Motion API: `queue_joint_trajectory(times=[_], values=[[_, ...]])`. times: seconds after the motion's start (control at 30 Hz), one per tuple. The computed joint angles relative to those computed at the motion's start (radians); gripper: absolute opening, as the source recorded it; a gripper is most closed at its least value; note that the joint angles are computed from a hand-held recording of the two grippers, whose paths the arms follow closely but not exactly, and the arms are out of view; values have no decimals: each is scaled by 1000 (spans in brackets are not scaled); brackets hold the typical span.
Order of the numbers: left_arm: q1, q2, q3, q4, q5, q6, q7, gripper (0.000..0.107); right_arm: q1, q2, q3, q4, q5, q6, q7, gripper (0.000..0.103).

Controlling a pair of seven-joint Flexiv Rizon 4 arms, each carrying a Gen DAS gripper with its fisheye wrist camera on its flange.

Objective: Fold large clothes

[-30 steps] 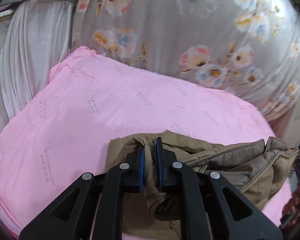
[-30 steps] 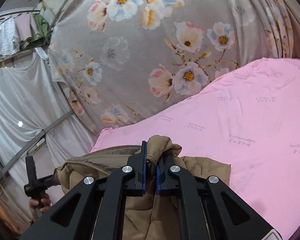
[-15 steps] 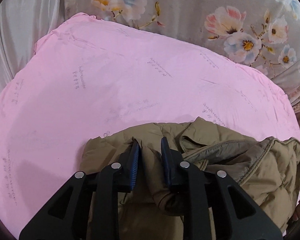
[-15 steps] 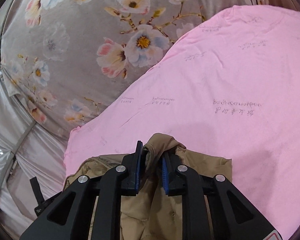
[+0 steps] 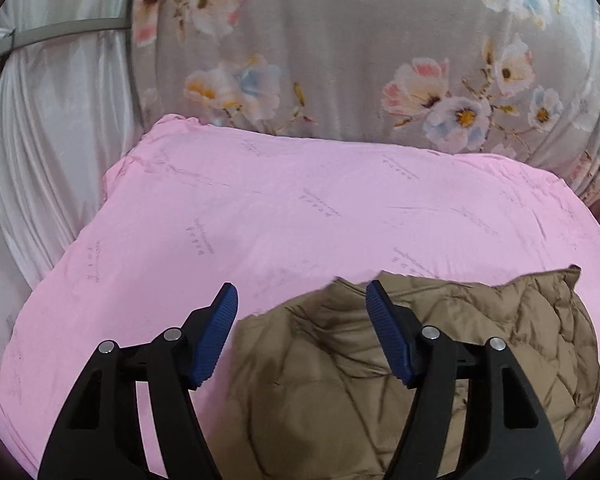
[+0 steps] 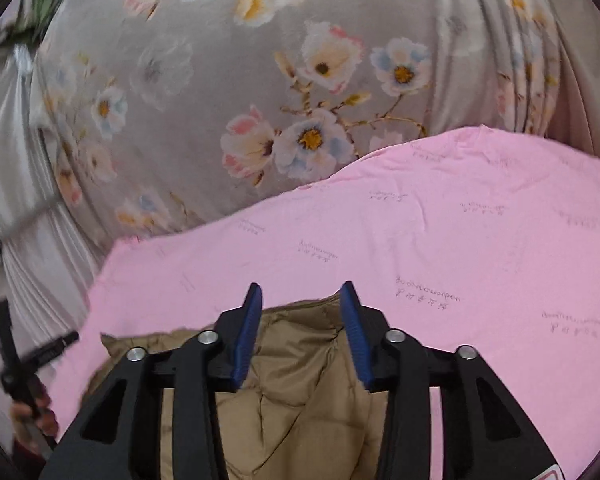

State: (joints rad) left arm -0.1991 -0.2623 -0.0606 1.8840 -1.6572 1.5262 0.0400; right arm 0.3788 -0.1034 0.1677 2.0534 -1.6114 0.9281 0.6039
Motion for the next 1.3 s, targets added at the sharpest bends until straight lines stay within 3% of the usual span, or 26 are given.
queue_joint_trajectory(times=[0.07,0.13,0.2,0.23,0.37,0.53,0.77,1.13,1.3], values=[[-8,1,-16,31,121,-12,-83,60,43,-99,3,-82,77,-17,-150,10],[-15,-27,-33,41,251,15,-177,55,71,-177,-15,-143,116,19,-233,5],[-19,-65,2,39,455,-12,-355,50,102,-242,-36,-197,184,23,-325,3],[-36,-95,56,19,593,-66,-489,44,114,-264,-47,-215,218,20,-358,2],[-51,-172,119,-40,790,-80,-677,43,144,-317,-88,-254,359,-12,-453,2],[-11,-227,106,-101,888,-110,-766,43,132,-338,-131,-237,444,41,-462,0],[47,-277,37,-139,970,-77,-836,44,110,-359,-180,-223,412,158,-385,0],[144,-326,-89,-150,1081,26,-909,44,103,-393,-230,-241,361,258,-316,0],[156,-336,-97,-153,1145,49,-961,44,96,-396,-236,-242,327,274,-279,0]])
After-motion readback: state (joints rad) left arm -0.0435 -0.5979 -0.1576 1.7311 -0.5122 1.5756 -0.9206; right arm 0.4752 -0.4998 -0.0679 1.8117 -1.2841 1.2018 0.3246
